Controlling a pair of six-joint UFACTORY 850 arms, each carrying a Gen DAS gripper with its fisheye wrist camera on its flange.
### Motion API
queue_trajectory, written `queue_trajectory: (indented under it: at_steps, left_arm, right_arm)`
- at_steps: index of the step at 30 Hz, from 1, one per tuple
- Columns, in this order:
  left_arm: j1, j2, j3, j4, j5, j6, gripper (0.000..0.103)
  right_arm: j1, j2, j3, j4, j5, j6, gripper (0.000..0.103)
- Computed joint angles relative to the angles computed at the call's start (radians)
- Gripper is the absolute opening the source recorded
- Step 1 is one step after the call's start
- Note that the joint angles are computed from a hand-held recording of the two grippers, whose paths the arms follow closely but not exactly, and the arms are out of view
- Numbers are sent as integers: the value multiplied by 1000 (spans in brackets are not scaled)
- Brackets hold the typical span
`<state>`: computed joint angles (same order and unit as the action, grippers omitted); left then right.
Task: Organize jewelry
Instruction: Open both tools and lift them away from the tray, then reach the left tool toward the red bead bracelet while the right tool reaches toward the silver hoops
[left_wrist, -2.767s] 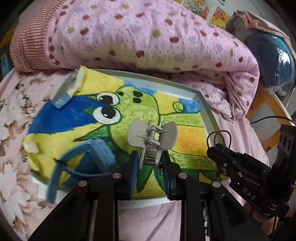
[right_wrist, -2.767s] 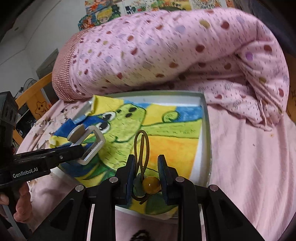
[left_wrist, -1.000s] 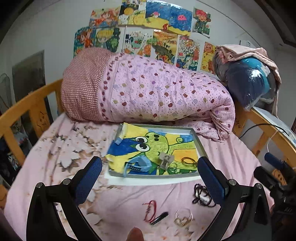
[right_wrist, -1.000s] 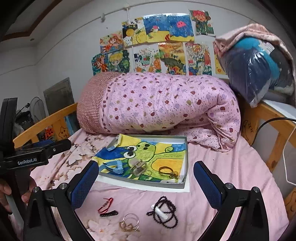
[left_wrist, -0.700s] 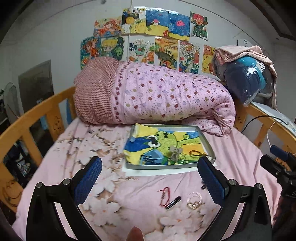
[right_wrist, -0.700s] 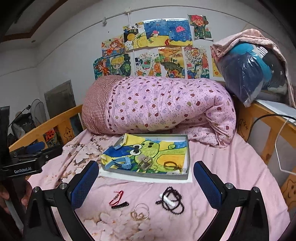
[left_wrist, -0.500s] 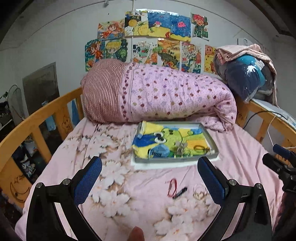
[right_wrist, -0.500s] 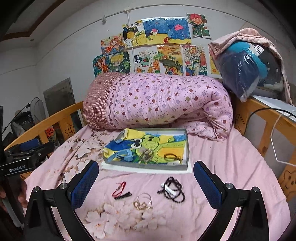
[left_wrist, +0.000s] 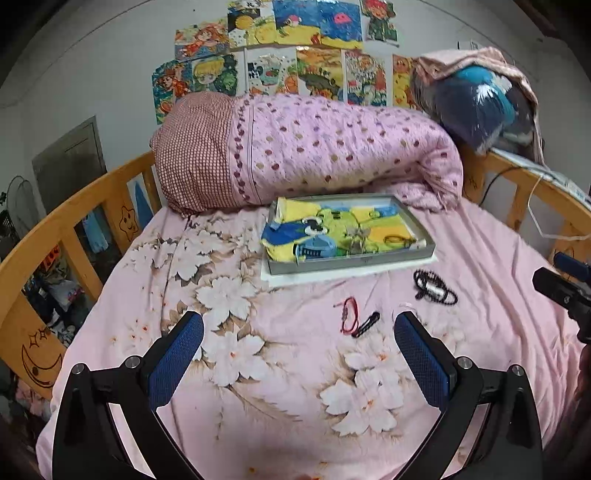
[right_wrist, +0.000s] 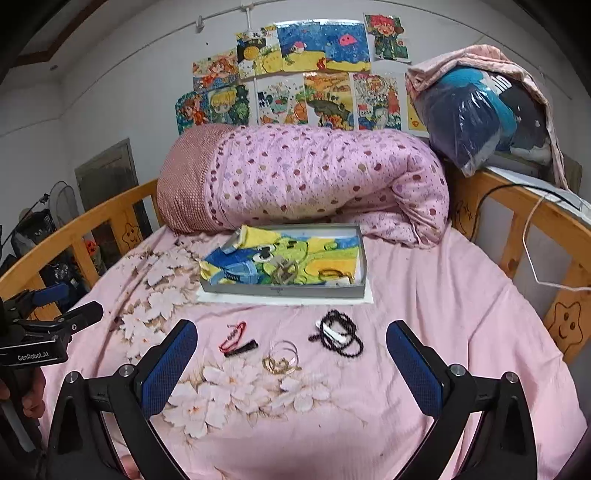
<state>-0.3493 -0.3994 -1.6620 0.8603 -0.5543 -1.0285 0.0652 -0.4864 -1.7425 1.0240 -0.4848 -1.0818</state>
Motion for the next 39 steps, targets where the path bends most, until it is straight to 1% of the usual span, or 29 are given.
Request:
queue_trajectory:
  at_steps: [3,8,16,23,26,30,35,39]
  left_arm:
    - [3,-10,5,-28,3,38,101]
    - [5,-34,2,-69,-7,99,101]
    - [28,-74,-25,-169,-15,162,101]
    - [49,-121,-71,-259,-32,196,101]
    - [63,-148,-100,-329,-29,249,101]
    - [79,-179,-137,-423,-23,326,101]
    - [95,-215,-182,-519,-13,431,101]
    - [104,-263,-243,-590,-22,526,101]
  right_arm:
    - [1,-12,-7,-71,-7,74,103]
    - [2,-34,-31,-139,-13,151,103]
    - [-6,-122,-150,-284,-80,324,103]
    - [-8,-189,-226,-373,-138,397,103]
    - [-6,-217,-262,-404,-164,410,103]
    - [-15,-280,-352,-405,-250,408,103]
    - [-41,-409,-555,-415,-389,504,103]
    - [-55,-512,-724,-447,-464,596,103]
